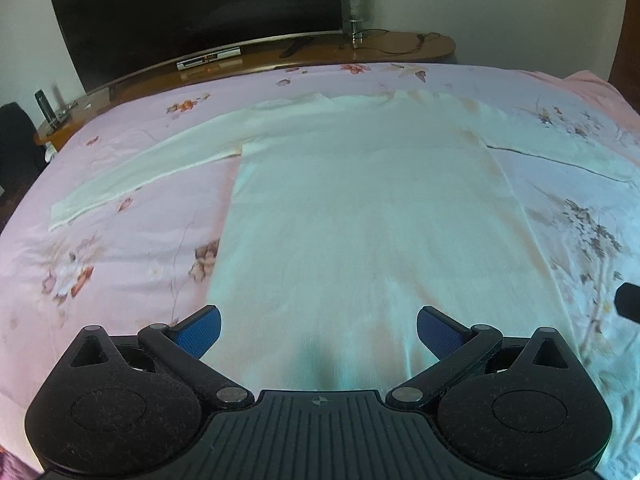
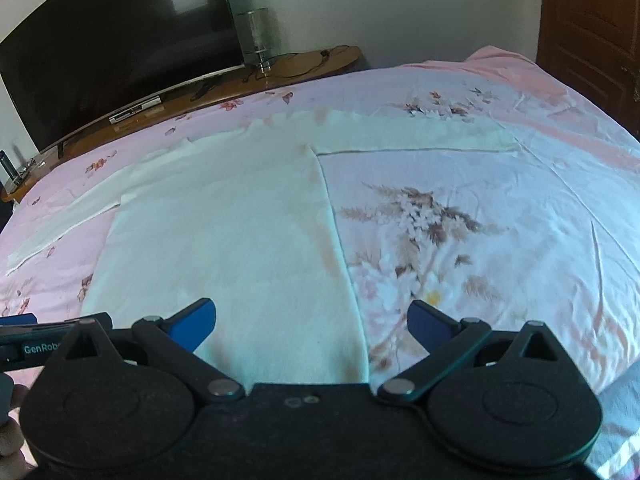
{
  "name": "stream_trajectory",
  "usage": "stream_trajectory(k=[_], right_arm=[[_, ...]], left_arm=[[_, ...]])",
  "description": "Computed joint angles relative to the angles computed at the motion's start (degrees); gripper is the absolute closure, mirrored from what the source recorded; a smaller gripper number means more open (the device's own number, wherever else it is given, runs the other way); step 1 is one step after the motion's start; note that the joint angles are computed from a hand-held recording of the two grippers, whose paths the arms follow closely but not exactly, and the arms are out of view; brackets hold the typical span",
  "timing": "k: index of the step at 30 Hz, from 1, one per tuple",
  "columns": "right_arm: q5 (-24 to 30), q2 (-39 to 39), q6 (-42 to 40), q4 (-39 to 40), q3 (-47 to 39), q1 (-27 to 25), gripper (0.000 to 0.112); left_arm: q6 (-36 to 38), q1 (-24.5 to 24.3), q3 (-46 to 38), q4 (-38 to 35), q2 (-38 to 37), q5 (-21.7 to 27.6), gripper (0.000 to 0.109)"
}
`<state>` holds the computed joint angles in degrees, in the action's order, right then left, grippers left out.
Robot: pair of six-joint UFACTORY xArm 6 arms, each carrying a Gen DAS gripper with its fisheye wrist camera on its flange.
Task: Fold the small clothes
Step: 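Move both tools toward the sweater sleeves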
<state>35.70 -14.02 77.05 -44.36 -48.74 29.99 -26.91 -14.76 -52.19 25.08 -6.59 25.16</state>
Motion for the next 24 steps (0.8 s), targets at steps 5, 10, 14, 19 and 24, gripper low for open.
stream_trajectory(k=[5, 10, 14, 19, 24], right_arm=[[-3.5, 3.4, -2.6, -2.0, -1.6, -4.5, 0.010], [-6.6, 7.6, -5.4, -2.6, -3.6, -9.1, 0.012], [-8.2, 11.5, -9.0, -1.0, -6.2, -12.5, 0.012], [-9.7, 16.6, -9.0, -2.5, -10.5, -16.3, 0.012], [-12.0, 21.7, -13.0, 1.0, -14.4, -20.6, 0.013]], left_arm=[[-1.3, -0.2, -6.0, 1.7, 6.2, 0.6, 0.006], [-2.1, -0.5, -12.8, 2.4, 12.7, 1.7, 0.006], [-2.1, -0.8, -18.8, 2.3, 18.2, 2.6, 0.006], [-2.2, -1.3, -27.5, 2.6, 25.7, 4.5, 0.006], [-1.1, -1.7, -36.8, 1.4, 33.3, 7.2, 0.006]])
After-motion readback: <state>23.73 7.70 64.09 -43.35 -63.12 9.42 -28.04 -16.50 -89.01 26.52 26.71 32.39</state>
